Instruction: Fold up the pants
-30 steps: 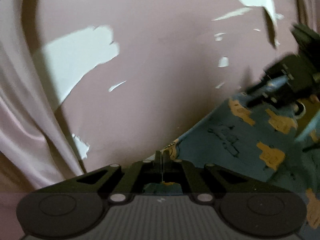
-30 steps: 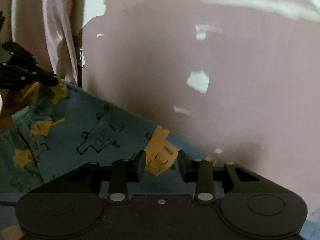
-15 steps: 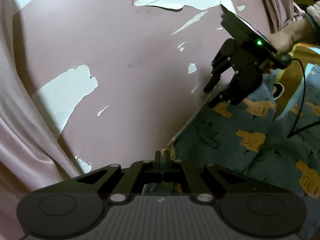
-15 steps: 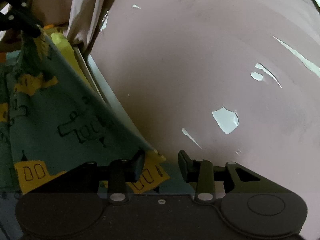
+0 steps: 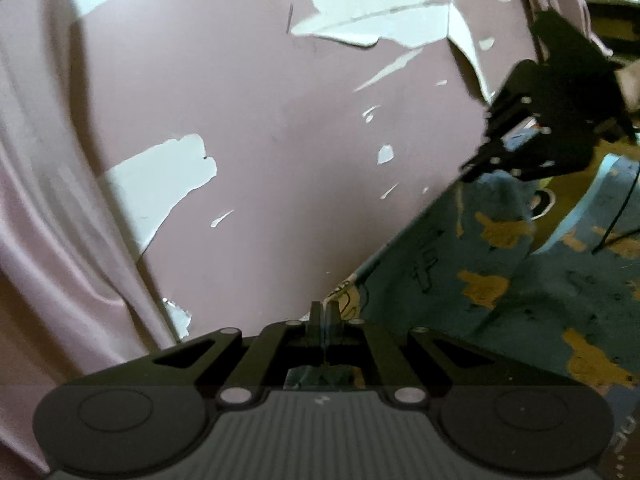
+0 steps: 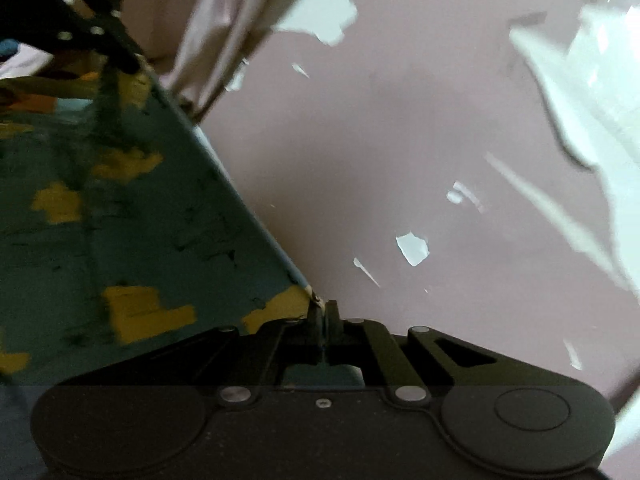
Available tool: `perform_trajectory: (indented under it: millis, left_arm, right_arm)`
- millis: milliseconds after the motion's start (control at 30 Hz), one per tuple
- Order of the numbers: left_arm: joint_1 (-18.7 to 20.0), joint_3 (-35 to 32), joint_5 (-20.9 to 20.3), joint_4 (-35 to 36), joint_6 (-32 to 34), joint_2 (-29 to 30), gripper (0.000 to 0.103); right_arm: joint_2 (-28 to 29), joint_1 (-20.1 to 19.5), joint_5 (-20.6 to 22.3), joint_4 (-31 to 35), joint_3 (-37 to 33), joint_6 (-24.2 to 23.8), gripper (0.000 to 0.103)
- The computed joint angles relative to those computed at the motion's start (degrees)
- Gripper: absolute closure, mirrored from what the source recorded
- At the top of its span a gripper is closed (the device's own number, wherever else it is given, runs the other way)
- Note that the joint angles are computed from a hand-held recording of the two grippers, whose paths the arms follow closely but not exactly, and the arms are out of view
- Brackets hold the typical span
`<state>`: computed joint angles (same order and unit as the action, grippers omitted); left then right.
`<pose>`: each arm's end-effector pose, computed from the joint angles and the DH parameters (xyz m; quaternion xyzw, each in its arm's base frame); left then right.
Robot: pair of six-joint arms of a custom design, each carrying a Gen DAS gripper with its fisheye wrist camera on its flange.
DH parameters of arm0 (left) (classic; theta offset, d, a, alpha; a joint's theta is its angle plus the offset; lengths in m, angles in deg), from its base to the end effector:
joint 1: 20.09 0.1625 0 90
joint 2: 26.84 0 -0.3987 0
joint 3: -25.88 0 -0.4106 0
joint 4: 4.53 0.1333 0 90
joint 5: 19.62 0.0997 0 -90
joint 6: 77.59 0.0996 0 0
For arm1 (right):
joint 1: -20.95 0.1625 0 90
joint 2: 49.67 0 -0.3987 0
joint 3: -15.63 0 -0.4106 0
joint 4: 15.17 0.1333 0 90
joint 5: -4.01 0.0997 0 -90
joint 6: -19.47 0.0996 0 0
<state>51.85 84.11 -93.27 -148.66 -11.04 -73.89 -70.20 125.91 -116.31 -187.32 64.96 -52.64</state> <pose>-0.0985 -0.8225 0.3727 0.5815 0.7163 -0.2761 0.2695 0.3026 -0.8110 0.1332 0.5090 -0.7061 0.2688 0.4125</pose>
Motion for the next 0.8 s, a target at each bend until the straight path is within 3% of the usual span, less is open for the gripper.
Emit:
perform_trajectory:
  millis: [133,300,467,533,800]
  left_arm:
    - [0.3,6.7,-1.1,1.2,1.0,-5.7,0.103]
    - [0.8,14.6,-1.4,2.3,3.1,-11.4,0.103]
    - [1.9,19.6,0.7,3.2,6.4,-14.0,0.103]
    - [2.4,21.0,1.6,3.5,9.0,-14.7,0.103]
    - [2.5,24.3,1.4,2.4,13.8,-17.4,0.103]
  right_arm:
    - [-7.6,2.1,-1.9,-6.3,15.5,-0.5,0.103]
    - [-10.2,5.1,-5.8,-10.7,25.6,2.8,0.103]
    - [-9.9,6.5,-10.2,-12.5,31.9,6.8,0.103]
    - [-9.4,6.8,-10.9,-14.7,33.9,5.8,0.103]
    - [-9.6,7.2,-10.3,-19.2,36.7,5.3,0.103]
